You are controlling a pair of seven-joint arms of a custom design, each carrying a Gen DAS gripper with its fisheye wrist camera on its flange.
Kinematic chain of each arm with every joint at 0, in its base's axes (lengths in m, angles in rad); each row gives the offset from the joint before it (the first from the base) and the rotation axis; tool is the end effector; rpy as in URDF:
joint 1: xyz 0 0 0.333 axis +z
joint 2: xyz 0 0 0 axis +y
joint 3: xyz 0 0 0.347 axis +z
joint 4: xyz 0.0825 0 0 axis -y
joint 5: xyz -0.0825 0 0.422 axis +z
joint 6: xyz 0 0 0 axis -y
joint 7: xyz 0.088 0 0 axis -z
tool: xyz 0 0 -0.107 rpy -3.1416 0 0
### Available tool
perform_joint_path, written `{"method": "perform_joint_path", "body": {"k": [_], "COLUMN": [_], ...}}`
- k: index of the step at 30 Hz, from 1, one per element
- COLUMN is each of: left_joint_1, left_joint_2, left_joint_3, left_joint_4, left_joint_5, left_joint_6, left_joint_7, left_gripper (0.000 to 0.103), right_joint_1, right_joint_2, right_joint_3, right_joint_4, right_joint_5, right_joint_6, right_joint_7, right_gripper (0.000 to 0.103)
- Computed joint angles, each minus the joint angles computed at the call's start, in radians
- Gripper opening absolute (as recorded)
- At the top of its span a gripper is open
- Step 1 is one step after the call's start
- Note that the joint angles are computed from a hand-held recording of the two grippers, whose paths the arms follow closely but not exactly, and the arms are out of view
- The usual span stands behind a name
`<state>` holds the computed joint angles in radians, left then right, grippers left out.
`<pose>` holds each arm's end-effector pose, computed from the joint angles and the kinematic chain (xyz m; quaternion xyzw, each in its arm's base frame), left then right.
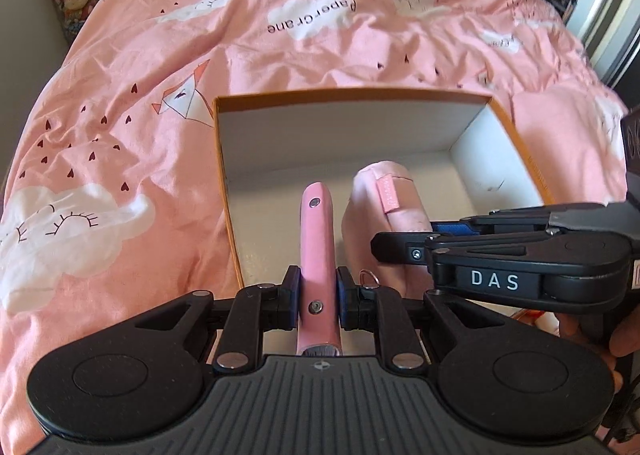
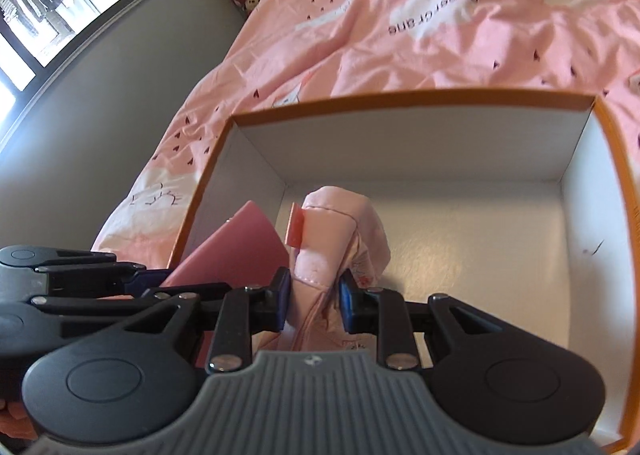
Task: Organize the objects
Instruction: 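Carry both pink items over the orange box and lower them inside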
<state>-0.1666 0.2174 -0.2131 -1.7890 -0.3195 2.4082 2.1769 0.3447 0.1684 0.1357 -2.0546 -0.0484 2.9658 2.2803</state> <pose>0.6487 -0.2496 0.4902 -0.3746 0.8934 -0.2401 0.0613 0.5873 0.3053 0.4524 -0.5912 0.7198 -0.0712 0.3567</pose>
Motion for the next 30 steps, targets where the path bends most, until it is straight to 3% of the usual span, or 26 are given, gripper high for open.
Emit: {"method": "perform_joint_path", "body": {"k": [6, 9, 16, 19, 22, 26, 30], "left_joint_1": [-0.022, -0.018, -0.029, -0.028, -0.014, 0.007, 0.010], "left_joint_2": [0.023, 0.039, 0.119, 0.130, 0.124, 0.055, 0.043], "left_joint_3": [0.016, 0.016, 0.026, 0.026, 0.021, 0.008, 0.002], "left_joint_4": [0.019, 0.055, 0.213, 0.231, 0.217, 0.086, 0.049], "left_joint_5": [0.118, 0.119, 0.169, 0.172, 0.132, 0.044, 0.010], "left_joint_6": [-0.040, -0.094, -0.301, -0.323, -0.302, -0.108, -0.087], "left_joint_7": [-0.033, -0.052, -0.152, -0.168, -0.177, -0.142, -0.131], "left_gripper": [0.020, 0.021, 0.023, 0.023, 0.021, 0.020, 0.020], "right_joint_1": [-0.059, -0.056, -0.067, -0.066, -0.091, -0.039, -0.059], "right_joint_2": [0.024, 0.027, 0.037, 0.045, 0.055, 0.059, 0.055], "right_joint_3": [0.084, 0.081, 0.096, 0.096, 0.125, 0.058, 0.068], "right_joint_4": [0.005, 0.007, 0.025, 0.036, 0.047, 0.070, 0.069], "right_joint_5": [0.187, 0.224, 0.321, 0.341, 0.422, 0.330, 0.338], "right_joint_6": [-0.011, -0.015, -0.029, -0.035, -0.037, -0.065, -0.068], "right_joint_7": [-0.126, -0.146, -0.201, -0.211, -0.259, -0.167, -0.161], "right_gripper": [0.027, 0.027, 0.027, 0.027, 0.027, 0.027, 0.027]}}
